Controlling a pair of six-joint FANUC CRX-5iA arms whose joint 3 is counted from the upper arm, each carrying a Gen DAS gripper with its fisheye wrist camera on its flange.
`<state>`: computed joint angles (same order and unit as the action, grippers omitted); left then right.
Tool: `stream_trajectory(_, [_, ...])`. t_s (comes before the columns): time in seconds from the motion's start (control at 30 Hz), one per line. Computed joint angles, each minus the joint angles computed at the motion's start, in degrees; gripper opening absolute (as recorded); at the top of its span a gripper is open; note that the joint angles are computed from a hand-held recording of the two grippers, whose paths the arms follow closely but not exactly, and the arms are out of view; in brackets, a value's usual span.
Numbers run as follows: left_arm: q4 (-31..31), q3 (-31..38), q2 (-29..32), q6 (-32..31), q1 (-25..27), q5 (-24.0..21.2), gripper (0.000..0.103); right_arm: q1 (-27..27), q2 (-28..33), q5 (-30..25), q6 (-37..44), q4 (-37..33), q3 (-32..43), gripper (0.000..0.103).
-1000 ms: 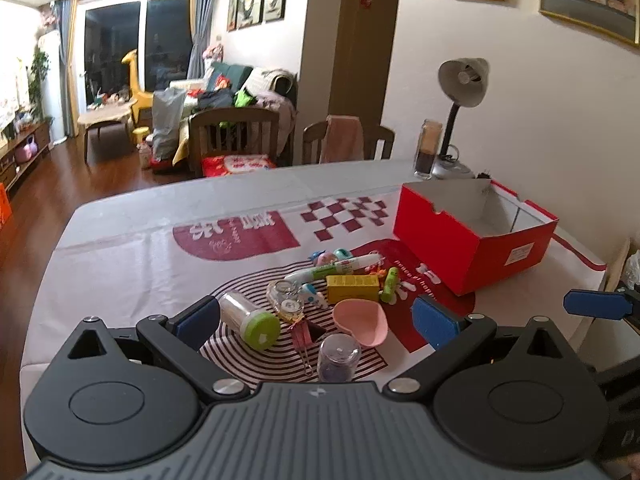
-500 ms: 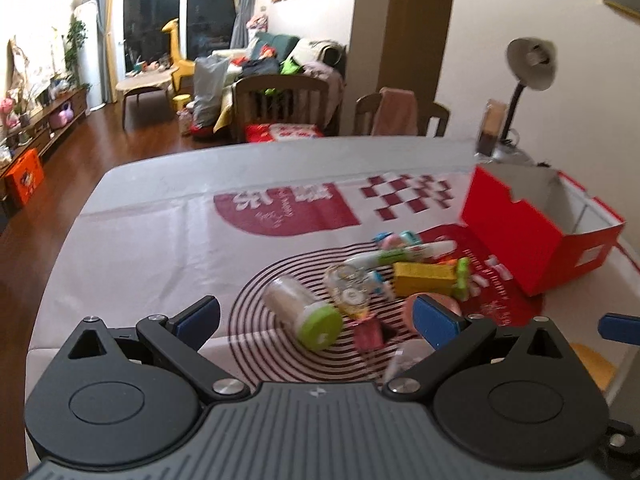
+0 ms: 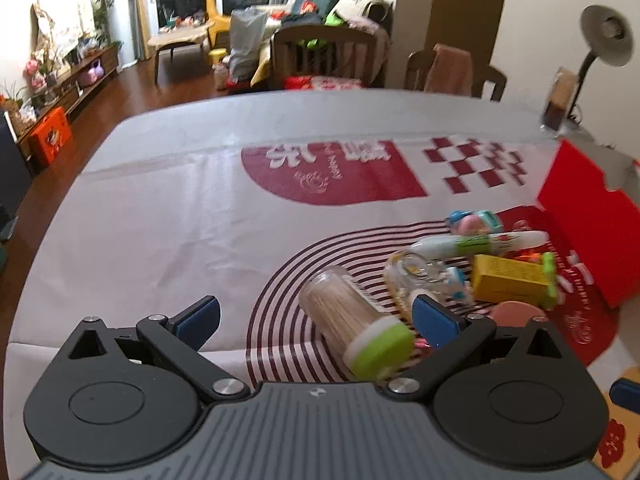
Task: Organize rigid objects
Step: 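Grasp the clear cup with the right tool while the left tool grasps the green-lidded jar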
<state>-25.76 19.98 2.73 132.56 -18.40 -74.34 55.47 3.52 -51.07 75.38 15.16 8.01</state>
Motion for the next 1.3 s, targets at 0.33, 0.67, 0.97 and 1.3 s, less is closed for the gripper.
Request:
stream_trajectory(0.33, [3.95,0.9,3.64,-2.09,2.64,0.33,0.097,-0.53,3.31,-0.84,2.39,-2.0,2.08,0.065])
stream_trajectory(0.67, [10.3,-0.94,3.94,-1.11,5.1,3.42,0.066,-0.61,4.6,-0.23,2.28,-1.92,2.13,0.053])
stream_trajectory(0.97, [13.01,-4.01,2.31,0.09,6.56,6.46,0.054,-0.44,4.99,0.43,2.0,-1.2,1.85,0.04])
stream_trajectory(1.3, [11.69,-5.49,0.46,-0.02,6.14,7.07,0.042,-0.55,3.78,0.79,1.06,-1.75,1.82,0.04])
